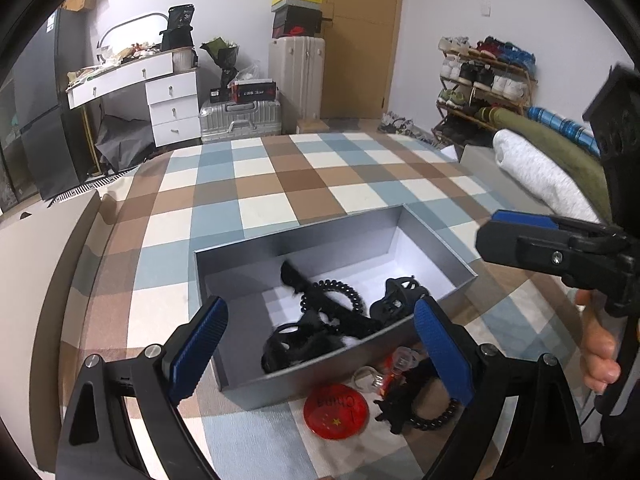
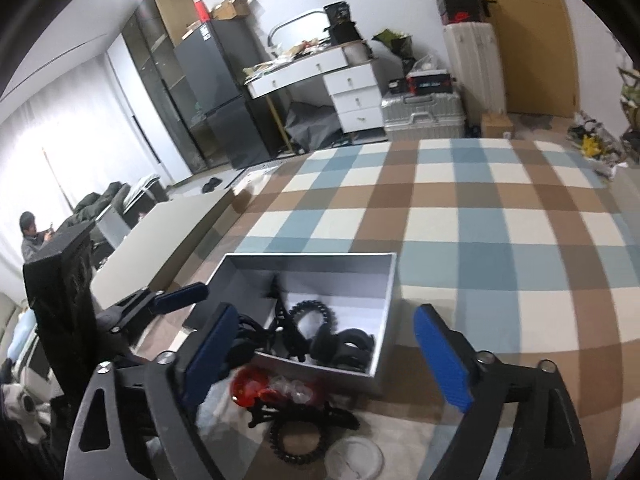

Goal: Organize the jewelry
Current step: 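Withdraw both tools from the box back toward the remaining jewelry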

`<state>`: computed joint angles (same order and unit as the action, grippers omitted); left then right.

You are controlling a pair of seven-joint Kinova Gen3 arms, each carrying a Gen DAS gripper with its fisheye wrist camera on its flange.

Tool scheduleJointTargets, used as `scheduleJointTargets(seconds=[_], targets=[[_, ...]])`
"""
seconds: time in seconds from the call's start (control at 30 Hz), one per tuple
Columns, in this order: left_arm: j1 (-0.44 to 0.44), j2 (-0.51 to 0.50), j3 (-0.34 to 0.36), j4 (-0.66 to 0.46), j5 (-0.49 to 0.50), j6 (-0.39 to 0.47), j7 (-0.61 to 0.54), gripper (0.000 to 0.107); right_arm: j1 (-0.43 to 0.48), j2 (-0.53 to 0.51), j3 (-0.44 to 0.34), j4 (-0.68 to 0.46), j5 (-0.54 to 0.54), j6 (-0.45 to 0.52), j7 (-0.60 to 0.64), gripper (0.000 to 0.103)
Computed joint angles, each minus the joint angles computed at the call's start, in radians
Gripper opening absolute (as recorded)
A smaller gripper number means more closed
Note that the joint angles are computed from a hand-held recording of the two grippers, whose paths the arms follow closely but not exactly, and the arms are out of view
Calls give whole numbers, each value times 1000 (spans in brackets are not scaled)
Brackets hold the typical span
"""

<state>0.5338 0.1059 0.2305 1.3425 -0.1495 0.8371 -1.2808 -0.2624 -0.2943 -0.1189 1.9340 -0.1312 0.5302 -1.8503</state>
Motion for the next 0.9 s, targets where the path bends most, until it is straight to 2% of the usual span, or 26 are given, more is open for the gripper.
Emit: scheduleJointTargets(seconds=[0.03, 0.1, 0.23, 0.37, 0.47, 0.53, 0.63, 0.7, 0.83, 0.9], targets=[[-10, -12, 0, 12, 28, -9, -17, 96, 17, -12, -17, 8, 15, -1, -20, 101], [-23, -33, 0, 37, 60, -26, -29, 101, 22, -31, -19, 22, 23, -1, -31, 103], [-47, -74, 3, 88, 102, -52, -31, 101, 50, -60, -51, 43, 56, 20, -64, 103], [-54, -103, 16, 128, 75, -74, 1, 101, 77, -80, -87, 63, 99, 34, -112, 103], [-50, -110, 33, 143, 10, -63, 44, 102, 70, -67, -93, 59, 117, 67, -117, 103], [-55, -110, 32, 150, 16, -55, 32, 102, 73, -59, -104, 59, 135, 84, -130, 103], [-58, -100, 33, 141, 4, -23, 18, 102, 50, -38, -100, 38, 163, 150, -96, 103], [-58, -98, 31, 139, -11, -17, 29, 102, 63, -35, -128, 31, 215, 184, -108, 103], [-62, -87, 26, 130, 1, 18, 15, 102, 36, -24, -77, 35, 187, 203, -81, 103], [-56, -80, 28, 124, -15, 37, 22, 102, 48, -1, -103, 24, 214, 234, -100, 103]])
